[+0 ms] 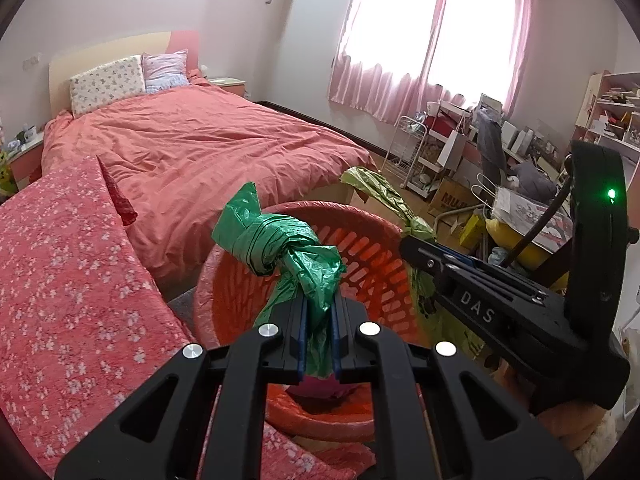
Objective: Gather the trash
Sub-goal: 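Open both grippers to drop the bags into the orange basket, then move both tools back toward the red bag and bubble wrap on the bed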
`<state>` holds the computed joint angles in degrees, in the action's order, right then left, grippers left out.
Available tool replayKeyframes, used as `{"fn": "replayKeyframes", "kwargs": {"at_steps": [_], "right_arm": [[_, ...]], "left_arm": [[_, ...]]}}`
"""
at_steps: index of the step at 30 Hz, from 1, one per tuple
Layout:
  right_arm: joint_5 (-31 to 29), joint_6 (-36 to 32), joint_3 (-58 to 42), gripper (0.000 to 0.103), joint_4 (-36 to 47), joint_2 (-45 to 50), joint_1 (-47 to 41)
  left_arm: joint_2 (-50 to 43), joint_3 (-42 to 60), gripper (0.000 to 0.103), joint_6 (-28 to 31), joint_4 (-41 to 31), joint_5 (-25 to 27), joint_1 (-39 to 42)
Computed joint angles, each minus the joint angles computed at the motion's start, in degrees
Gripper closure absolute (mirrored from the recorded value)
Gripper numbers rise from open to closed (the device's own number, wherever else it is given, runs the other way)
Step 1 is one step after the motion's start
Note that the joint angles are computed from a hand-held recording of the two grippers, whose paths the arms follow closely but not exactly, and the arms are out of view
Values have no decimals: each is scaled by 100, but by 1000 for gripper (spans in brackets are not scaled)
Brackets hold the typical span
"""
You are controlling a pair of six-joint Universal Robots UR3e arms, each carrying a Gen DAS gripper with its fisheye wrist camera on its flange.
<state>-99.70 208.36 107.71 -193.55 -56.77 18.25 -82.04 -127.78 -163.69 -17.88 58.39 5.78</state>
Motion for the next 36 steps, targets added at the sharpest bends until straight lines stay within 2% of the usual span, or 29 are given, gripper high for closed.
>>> {"fn": "replayKeyframes", "kwargs": {"at_steps": [6, 8, 10, 12, 21, 24, 27, 30, 32, 36], "right_arm": [[142, 64, -121, 80, 2, 133, -91], [213, 86, -145, 75, -4, 176, -133], [241, 103, -192, 71, 28, 224, -150], [256, 113, -193, 66, 38, 251, -157], [235, 118, -320, 62, 186, 324, -102], [210, 103, -313, 62, 180, 312, -84], [141, 63, -372, 62, 257, 286, -13], [21, 26, -615, 60, 467, 312, 183], [-80, 11, -887, 57, 669, 369, 361], [-146, -57, -1779, 56, 1248, 683, 772]], "left_arm": [[-285, 151, 93, -119, 78, 246, -204], [-360, 195, 87, -155, 32, 303, -222], [-391, 165, 68, -241, 106, 412, -230], [-401, 129, 64, -274, 162, 464, -197], [-168, -19, 59, -192, -58, 447, 167], [90, -233, 53, -89, -94, 422, 461], [319, -405, 53, 66, -193, 388, 778], [735, -645, 47, 338, -452, 273, 1321], [1076, -808, 45, 547, -681, 179, 1783], [1832, -1054, 43, 1182, -1373, -110, 2916]]}}
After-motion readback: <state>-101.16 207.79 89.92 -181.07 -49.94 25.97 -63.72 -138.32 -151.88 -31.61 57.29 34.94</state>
